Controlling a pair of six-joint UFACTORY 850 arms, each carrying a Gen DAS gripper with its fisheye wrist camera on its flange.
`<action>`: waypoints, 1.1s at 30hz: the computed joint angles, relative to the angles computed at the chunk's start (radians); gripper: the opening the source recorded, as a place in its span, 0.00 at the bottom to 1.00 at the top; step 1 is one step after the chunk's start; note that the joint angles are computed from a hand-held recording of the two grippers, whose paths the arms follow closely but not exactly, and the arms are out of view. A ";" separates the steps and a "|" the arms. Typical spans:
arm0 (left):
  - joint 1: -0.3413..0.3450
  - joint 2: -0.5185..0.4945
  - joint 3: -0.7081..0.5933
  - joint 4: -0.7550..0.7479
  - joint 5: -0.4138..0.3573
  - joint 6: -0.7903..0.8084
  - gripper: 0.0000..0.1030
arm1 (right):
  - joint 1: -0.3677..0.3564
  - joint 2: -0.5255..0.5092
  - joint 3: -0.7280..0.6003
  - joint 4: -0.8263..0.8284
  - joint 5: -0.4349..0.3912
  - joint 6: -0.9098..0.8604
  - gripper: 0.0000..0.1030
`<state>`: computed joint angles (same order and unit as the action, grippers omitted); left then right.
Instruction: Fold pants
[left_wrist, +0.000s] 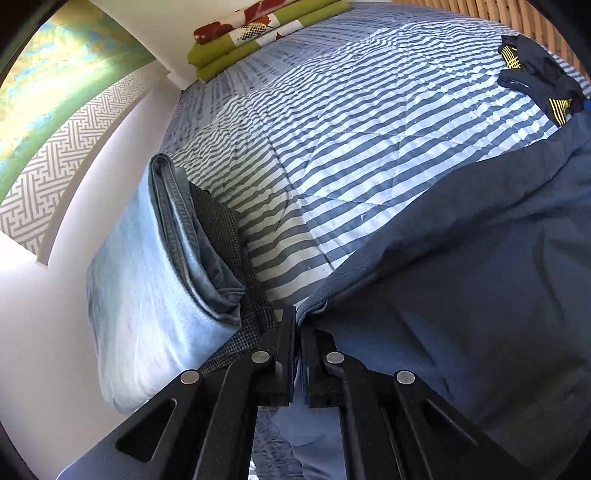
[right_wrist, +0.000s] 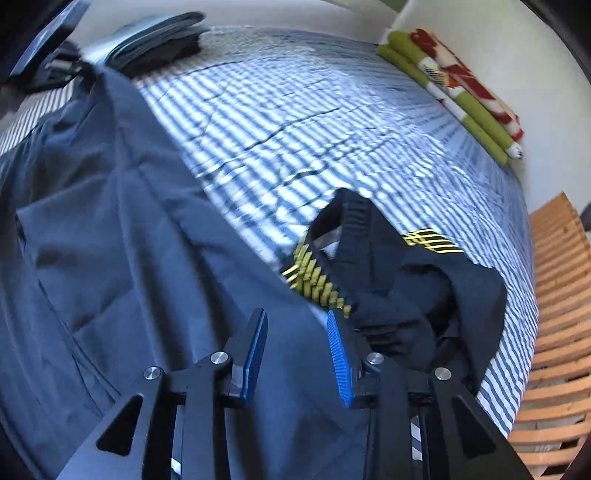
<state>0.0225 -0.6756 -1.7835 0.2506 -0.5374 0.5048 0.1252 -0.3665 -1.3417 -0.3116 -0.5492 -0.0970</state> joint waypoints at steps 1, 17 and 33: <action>0.001 -0.011 -0.013 -0.006 -0.005 0.004 0.02 | 0.005 -0.008 0.002 -0.015 0.002 -0.004 0.30; 0.003 -0.035 -0.034 -0.034 0.002 0.026 0.02 | 0.028 -0.096 -0.040 -0.394 -0.029 0.350 0.01; 0.138 0.632 0.749 -0.552 0.226 0.479 0.02 | 0.202 0.546 0.382 -0.251 -0.059 0.407 0.01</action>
<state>0.1603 -0.0431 -1.0347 -0.3011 -0.3117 0.9840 0.3270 0.1799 -0.9598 -0.5621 -0.6079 0.3099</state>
